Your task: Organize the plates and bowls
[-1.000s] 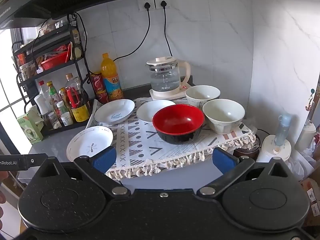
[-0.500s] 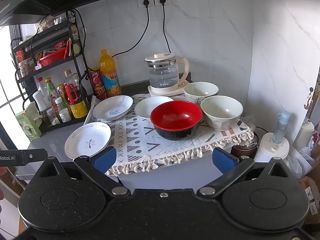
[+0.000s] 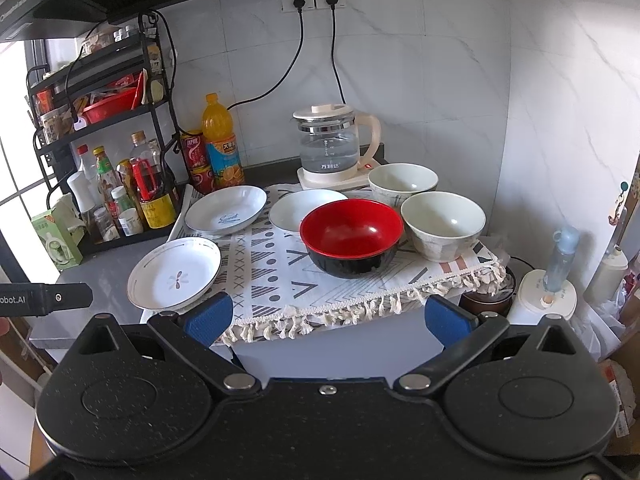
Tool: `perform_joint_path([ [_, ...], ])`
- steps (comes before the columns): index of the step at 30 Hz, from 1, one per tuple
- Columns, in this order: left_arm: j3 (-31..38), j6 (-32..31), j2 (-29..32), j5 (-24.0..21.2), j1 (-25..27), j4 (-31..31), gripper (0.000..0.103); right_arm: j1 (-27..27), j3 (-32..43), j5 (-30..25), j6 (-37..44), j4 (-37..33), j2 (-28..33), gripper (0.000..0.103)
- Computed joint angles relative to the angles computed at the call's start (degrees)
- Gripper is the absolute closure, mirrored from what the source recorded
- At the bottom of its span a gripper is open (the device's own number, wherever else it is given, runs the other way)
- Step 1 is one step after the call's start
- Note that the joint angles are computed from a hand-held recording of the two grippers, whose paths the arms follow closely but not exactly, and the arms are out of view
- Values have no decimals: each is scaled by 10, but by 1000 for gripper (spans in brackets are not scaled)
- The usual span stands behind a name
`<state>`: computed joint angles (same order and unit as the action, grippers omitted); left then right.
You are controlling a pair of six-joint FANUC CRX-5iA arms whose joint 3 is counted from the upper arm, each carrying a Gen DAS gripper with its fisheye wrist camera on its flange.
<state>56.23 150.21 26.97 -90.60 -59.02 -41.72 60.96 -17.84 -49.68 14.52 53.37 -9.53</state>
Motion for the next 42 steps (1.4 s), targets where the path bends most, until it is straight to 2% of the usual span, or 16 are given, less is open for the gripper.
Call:
perform_joint_path([
  [18, 1, 11, -2, -10, -11, -10, 0, 4, 1, -7, 17, -13, -8, 0],
  [33, 52, -4, 26, -41, -11, -7, 0, 2, -1, -1, 22, -23, -14, 0],
  [42, 87, -20, 51, -50, 1, -6, 0, -26, 8, 20, 16, -20, -2, 0],
])
